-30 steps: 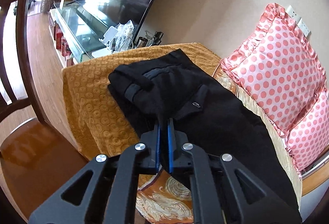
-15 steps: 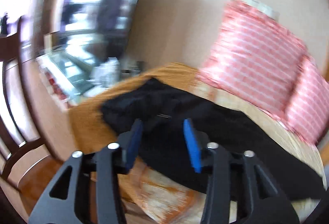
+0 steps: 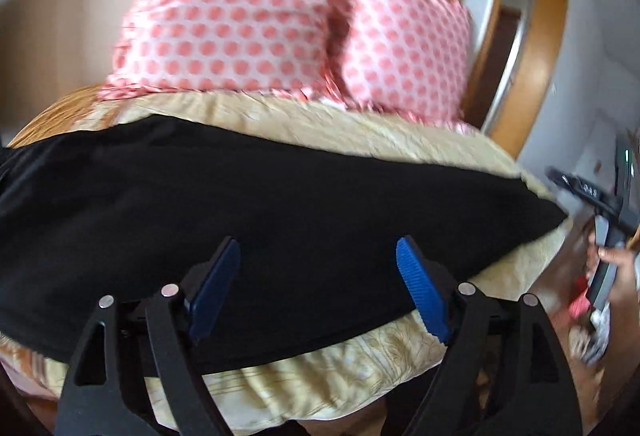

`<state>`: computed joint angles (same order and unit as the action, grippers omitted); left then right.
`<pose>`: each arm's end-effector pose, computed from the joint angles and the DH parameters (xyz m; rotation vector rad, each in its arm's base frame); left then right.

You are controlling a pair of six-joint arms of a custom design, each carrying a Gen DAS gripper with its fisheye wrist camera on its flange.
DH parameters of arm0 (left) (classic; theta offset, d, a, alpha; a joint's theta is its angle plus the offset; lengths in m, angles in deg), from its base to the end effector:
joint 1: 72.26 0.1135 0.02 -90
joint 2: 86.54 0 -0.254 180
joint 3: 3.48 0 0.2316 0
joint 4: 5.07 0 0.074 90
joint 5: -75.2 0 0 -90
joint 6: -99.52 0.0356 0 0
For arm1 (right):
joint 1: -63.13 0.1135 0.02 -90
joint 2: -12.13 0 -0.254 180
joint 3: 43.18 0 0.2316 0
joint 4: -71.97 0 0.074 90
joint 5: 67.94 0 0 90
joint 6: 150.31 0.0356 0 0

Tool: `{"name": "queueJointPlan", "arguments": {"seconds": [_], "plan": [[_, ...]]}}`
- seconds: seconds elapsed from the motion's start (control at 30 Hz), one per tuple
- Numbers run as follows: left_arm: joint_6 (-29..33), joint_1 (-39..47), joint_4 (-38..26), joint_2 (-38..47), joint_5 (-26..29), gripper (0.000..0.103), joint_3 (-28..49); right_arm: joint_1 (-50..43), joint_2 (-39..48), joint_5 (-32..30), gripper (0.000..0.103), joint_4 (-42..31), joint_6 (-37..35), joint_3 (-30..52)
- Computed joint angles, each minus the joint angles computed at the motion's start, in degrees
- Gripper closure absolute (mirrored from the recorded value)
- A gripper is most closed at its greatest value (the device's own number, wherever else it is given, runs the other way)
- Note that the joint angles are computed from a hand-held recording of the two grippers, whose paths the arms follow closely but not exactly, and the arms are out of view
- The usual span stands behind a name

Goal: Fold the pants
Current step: 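Open both grippers and release the folded trousers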

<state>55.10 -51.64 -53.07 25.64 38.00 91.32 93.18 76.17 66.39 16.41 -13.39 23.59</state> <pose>0.3626 0.1061 0.1927 0.7135 2.1124 -0.6576 0.1858 0.0787 0.2736 0.6115 2.1000 -0.2376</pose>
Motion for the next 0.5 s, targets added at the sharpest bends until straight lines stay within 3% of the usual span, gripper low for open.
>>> {"name": "queueJointPlan", "arguments": {"seconds": [0.1,0.2,0.4,0.5], "plan": [[1.7,-0.8,-1.3,1.8,-1.9,0.022,0.4,0.2,10.2,-0.8,0.043,4.6,-5.1,2.6],[2.7,-0.4,-4.2,5.2,-2.5,0.023,3.3,-1.3,13.4,-3.6,0.043,5.8,-5.9,1.7],[7.7,1.2,-1.5,3.8,-2.1,0.022,-0.7,2.7,11.0,-3.4,0.043,6.0,2.5,-5.3],[9.8,1.7,-0.5,2.7,-2.4,0.022,-2.7,3.6,10.6,-4.9,0.043,3.0,3.9,-3.7]]}}
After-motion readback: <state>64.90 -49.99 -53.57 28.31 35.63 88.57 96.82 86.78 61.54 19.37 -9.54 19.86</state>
